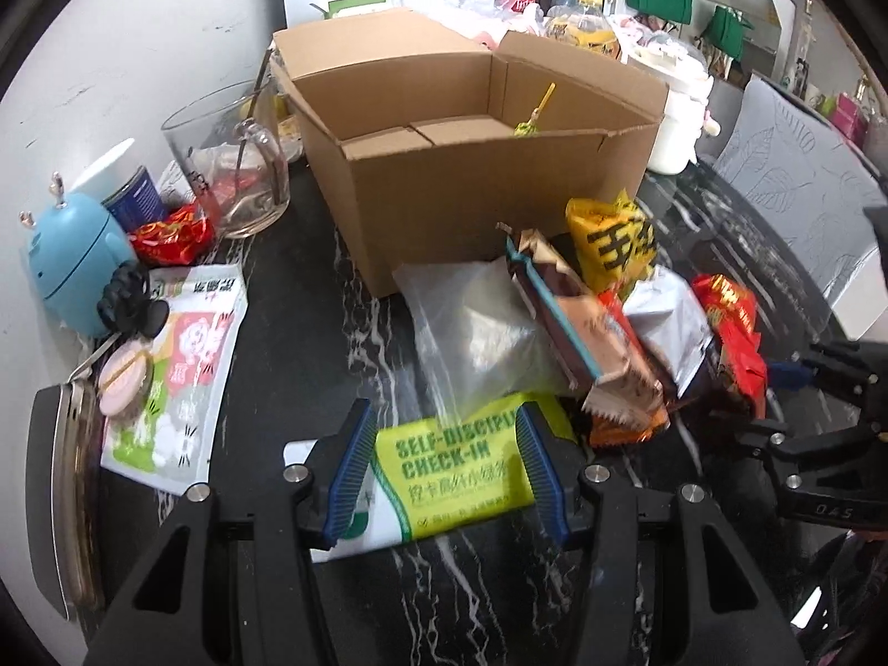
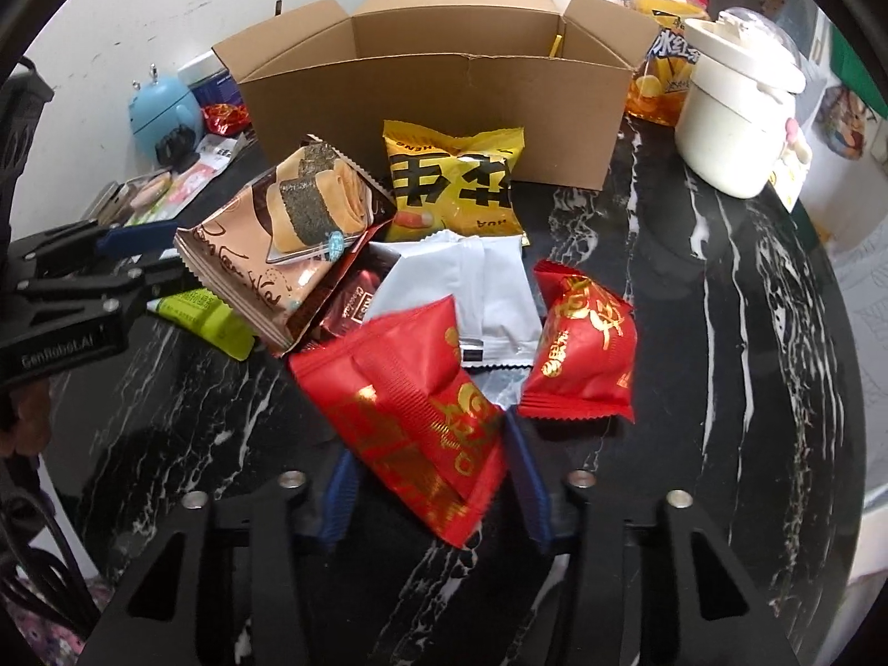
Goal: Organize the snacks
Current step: 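Move both grippers back over the snack pile, then grasp the clear zip bag with the left gripper while the right grasps a red candy packet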
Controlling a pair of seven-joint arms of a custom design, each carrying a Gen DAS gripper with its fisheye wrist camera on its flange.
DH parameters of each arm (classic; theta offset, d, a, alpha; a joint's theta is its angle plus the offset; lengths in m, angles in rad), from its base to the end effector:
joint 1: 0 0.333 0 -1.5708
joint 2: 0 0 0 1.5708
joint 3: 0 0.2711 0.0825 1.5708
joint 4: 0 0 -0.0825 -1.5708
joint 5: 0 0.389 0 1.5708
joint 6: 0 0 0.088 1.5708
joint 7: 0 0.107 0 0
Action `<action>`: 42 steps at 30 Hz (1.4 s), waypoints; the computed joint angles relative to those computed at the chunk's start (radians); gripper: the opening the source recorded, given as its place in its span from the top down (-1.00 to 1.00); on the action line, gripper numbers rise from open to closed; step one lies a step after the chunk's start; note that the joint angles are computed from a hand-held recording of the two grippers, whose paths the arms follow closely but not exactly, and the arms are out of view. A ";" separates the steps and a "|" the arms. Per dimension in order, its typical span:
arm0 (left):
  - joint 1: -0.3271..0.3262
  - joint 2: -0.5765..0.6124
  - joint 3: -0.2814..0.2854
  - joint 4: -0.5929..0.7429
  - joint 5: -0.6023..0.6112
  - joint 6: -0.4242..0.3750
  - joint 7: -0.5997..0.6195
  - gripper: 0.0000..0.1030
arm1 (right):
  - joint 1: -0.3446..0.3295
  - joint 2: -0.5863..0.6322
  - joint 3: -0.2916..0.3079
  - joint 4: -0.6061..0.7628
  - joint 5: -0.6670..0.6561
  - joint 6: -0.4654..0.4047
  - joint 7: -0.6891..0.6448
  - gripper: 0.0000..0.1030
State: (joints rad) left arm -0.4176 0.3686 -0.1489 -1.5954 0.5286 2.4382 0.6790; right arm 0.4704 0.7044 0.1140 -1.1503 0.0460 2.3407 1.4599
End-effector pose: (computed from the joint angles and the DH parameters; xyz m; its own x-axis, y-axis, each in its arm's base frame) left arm 0.5913 -0.3605 0.4310 0.0142 -0.9993 0.0350 -0.8227 -0.0315 -0.5676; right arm 0.6495 0.3995 0.4052 0.5981 -0.7988 -0.0654 -0.7223 -0.5019 -0.4758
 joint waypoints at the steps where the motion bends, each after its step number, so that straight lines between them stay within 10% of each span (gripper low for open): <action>1: 0.005 0.000 -0.002 0.001 -0.007 0.016 0.007 0.00 | -0.003 -0.001 0.003 -0.002 0.006 0.001 0.000 0.31; 29: -0.019 0.302 0.029 0.422 -0.161 -0.071 0.131 0.00 | -0.032 0.002 0.023 -0.001 0.086 0.005 -0.040 0.45; 42: -0.052 0.273 0.062 0.374 -0.144 -0.066 0.093 0.16 | -0.022 0.002 0.006 -0.001 0.061 0.018 -0.006 0.58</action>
